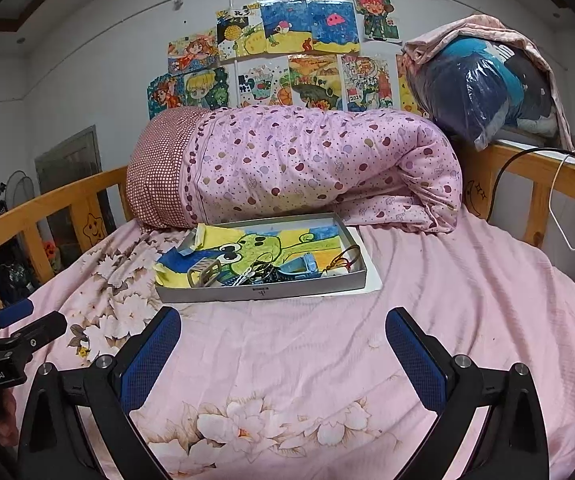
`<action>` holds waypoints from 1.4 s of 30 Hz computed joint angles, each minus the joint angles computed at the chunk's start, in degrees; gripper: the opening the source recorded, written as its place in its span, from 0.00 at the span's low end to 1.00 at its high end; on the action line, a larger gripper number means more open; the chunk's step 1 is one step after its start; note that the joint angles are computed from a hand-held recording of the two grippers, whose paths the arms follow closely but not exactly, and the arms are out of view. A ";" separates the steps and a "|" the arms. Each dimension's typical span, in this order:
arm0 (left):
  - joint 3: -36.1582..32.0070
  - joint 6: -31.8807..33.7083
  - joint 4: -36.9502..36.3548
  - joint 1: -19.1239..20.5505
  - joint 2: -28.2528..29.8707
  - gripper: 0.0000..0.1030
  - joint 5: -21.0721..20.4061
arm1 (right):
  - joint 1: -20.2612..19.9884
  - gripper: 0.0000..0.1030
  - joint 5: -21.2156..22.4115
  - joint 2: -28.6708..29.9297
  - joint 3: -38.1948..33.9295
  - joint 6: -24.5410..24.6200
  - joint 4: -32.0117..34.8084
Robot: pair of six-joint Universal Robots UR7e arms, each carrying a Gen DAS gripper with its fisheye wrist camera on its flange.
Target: Organize jewelry
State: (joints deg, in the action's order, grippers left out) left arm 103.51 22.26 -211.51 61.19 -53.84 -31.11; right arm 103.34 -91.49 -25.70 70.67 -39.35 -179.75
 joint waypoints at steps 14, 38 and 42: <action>0.03 -0.80 0.88 0.09 -0.07 0.98 0.11 | 0.04 1.00 -0.28 0.02 0.45 -0.04 -0.23; 0.46 -2.51 1.86 -0.10 -0.34 0.98 -0.14 | 0.11 1.00 -0.49 0.25 0.41 -0.06 -0.20; 0.50 -2.46 1.78 -0.10 -0.35 0.98 -0.19 | 0.12 1.00 -0.49 0.27 0.33 -0.05 -0.16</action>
State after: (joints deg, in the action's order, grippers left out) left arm 104.01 19.79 -209.73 61.09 -54.19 -31.29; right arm 103.45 -91.98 -25.43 71.00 -39.40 -179.91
